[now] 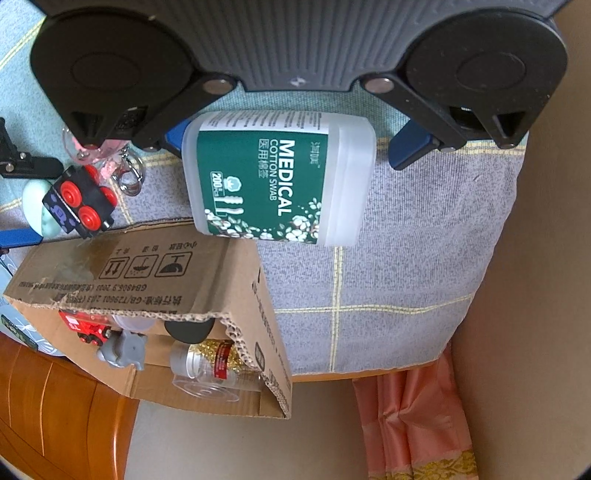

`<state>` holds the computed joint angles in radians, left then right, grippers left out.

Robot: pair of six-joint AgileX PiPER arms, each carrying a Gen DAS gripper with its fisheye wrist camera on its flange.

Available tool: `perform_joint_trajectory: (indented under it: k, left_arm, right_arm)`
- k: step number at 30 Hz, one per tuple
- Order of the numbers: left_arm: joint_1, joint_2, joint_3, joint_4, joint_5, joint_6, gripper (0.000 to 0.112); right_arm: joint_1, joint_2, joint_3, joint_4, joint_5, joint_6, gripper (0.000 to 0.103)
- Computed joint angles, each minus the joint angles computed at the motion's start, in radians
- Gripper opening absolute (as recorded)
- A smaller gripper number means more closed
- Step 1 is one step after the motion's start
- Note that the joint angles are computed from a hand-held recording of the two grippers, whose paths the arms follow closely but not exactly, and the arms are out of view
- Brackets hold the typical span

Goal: Organize rigid objects
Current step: 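Grasp the mint-green case with the right tool while the left tool holds the swab container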

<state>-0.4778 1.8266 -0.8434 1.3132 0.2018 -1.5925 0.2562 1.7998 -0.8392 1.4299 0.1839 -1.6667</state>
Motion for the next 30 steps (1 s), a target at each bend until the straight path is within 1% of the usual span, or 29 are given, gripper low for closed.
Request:
perform_joint_trajectory:
  k: [1,3,10,15,18,19,23,24,26,28,29,30]
  left_arm:
    - [0.000,0.000,0.000,-0.002,0.000,0.002,0.102]
    - [-0.001,-0.001,0.000,-0.003,0.001,0.002,0.102]
    - [0.001,-0.002,0.004,0.012,-0.002,-0.009,0.102]
    - [0.001,-0.002,0.004,0.017,-0.003,-0.013,0.102]
    - [0.003,-0.006,0.010,0.039,-0.008,-0.030,0.102]
    - [0.003,-0.007,0.012,0.045,-0.008,-0.035,0.102]
    - [0.001,-0.006,0.011,0.051,-0.007,-0.043,0.102]
    - [0.002,-0.005,0.011,0.045,-0.007,-0.037,0.102]
    - [0.001,-0.006,0.012,0.050,-0.007,-0.042,0.102]
    - [0.004,-0.005,0.008,0.020,-0.011,-0.002,0.102]
    - [0.007,-0.006,0.007,-0.009,-0.014,0.031,0.102]
    - [0.010,-0.005,0.001,-0.058,-0.016,0.085,0.102]
  right_arm:
    - [0.000,-0.002,-0.001,-0.036,0.013,0.020,0.103]
    - [0.007,-0.006,0.003,-0.060,0.036,0.015,0.103]
    - [0.023,-0.052,0.028,-0.303,0.092,0.192,0.103]
    - [0.024,-0.049,0.019,-0.334,0.089,0.229,0.103]
    - [0.021,-0.040,0.001,-0.359,0.082,0.246,0.101]
    - [0.018,-0.038,-0.007,-0.375,0.082,0.257,0.099]
    - [0.012,-0.031,-0.038,-0.455,0.093,0.338,0.084]
    - [0.013,-0.028,-0.046,-0.479,0.093,0.370,0.083]
    - [0.006,-0.029,-0.049,-0.479,0.110,0.387,0.075]
    - [0.014,-0.041,-0.032,-0.475,0.088,0.394,0.071]
    - [0.016,-0.047,-0.024,-0.471,0.083,0.398,0.067]
    - [0.019,-0.054,-0.014,-0.471,0.077,0.405,0.066]
